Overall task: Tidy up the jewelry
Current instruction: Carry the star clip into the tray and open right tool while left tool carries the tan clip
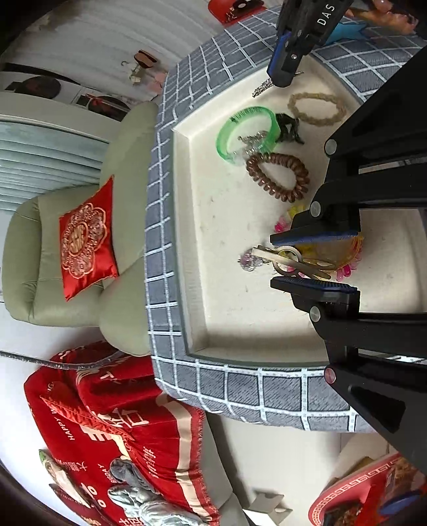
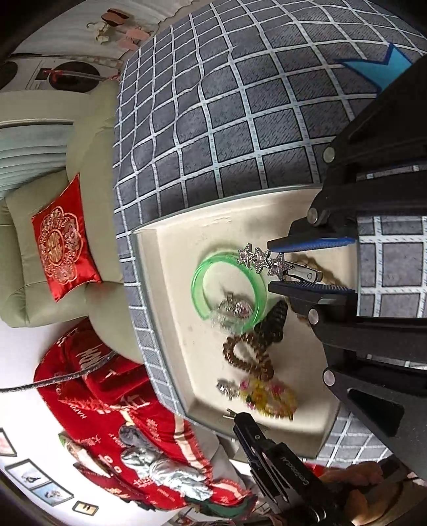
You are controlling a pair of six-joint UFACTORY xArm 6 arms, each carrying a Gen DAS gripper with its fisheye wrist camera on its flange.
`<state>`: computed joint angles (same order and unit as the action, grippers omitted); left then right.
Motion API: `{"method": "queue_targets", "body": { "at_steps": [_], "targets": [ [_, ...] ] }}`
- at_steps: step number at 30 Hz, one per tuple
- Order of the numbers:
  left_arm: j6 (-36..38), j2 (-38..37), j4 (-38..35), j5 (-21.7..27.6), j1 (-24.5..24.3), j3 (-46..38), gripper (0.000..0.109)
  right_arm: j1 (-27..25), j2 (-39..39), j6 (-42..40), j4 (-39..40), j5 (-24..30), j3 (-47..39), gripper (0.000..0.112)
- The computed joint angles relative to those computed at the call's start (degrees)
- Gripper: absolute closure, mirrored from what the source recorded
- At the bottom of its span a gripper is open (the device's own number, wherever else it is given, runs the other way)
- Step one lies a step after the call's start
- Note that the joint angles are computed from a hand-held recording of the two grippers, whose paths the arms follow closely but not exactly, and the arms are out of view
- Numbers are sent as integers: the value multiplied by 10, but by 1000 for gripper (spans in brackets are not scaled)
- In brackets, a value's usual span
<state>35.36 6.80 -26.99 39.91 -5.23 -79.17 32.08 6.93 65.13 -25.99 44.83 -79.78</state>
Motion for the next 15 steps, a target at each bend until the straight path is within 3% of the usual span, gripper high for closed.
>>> {"method": "queue_targets", "body": {
  "at_steps": [15],
  "targets": [
    [-8, 2, 31, -15, -8, 17, 73, 1, 30, -26, 17, 22, -22, 92]
  ]
}}
